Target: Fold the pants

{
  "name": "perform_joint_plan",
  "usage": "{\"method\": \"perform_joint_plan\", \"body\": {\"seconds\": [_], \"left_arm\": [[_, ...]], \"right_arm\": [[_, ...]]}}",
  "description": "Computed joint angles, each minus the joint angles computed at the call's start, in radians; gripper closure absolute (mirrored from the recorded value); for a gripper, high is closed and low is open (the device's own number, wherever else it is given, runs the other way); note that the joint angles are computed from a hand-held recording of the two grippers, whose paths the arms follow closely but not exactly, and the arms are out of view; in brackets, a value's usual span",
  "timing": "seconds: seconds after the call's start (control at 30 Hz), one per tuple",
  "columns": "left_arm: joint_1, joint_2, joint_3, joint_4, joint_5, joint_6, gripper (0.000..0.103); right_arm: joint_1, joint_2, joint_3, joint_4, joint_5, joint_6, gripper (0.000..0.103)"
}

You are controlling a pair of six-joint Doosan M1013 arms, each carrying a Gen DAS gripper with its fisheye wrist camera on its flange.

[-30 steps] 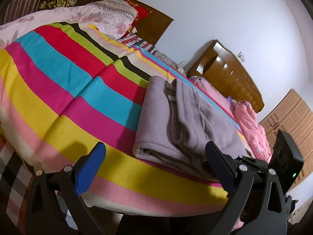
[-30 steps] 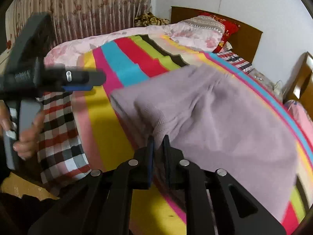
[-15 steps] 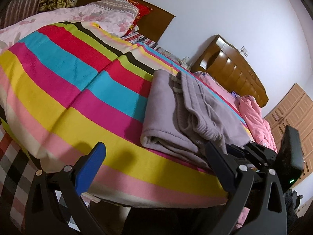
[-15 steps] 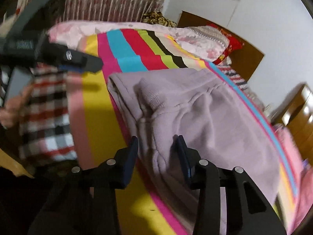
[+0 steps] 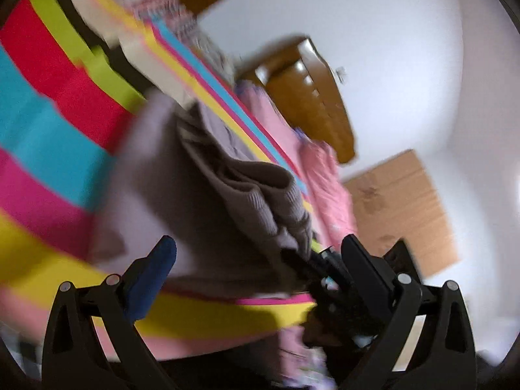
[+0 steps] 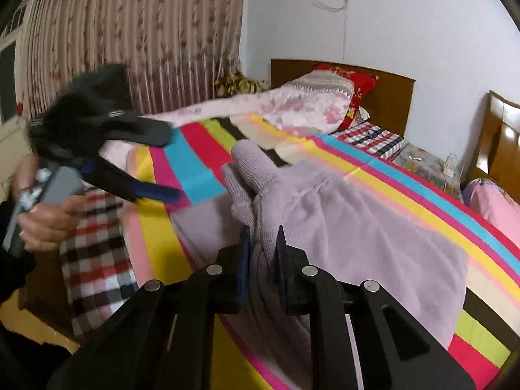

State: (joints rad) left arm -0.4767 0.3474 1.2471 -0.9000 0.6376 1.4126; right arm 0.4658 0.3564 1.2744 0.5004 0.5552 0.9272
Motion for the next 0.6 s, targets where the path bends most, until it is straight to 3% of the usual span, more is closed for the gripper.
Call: {"method": "perform_joint_plan", "body": {"seconds": [0.07, 0.17, 0.27, 0.37, 0.4, 0.43, 0.47, 0.53, 0.6], "left_arm": [[0.016, 0.055, -0.078, 0.016, 0.075, -0.057, 0.002], [0.035, 0.137, -0.175, -0.084, 0.159, -0.026, 0.002], [0.032, 0.212, -0.291, -0.030, 0.236, -0.083, 0.002], [0.002, 0.268, -0.405, 0.180, 0.344, -0.202, 0.011], [-0.016, 0.275, -0.434, 0.298, 0.370, -0.250, 0.026], [-0.029, 0.273, -0.438, 0.388, 0.388, -0.272, 0.047], [-0.034, 0.267, -0.432, 0.426, 0.386, -0.284, 0.051], [-0.026, 0.241, -0.375, 0.386, 0.335, -0.254, 0.066], [-0.008, 0.223, -0.320, 0.296, 0.290, -0.203, 0.067]], "right_arm": [[0.000, -0.002, 0.001, 0.005, -0.009, -0.011, 0.088], [0.006, -0.004, 0.008, -0.014, -0.021, -0.016, 0.088], [0.028, -0.004, 0.020, -0.115, -0.038, 0.026, 0.088], [0.050, -0.001, 0.028, -0.252, -0.040, 0.117, 0.085], [0.051, -0.001, 0.026, -0.263, -0.026, 0.137, 0.082], [0.051, -0.006, 0.031, -0.273, -0.023, 0.155, 0.068], [0.055, -0.024, 0.055, -0.336, -0.053, 0.226, 0.043], [0.051, -0.075, 0.123, -0.399, -0.148, 0.327, 0.022], [0.018, -0.157, 0.238, -0.359, -0.295, 0.433, 0.015]]}}
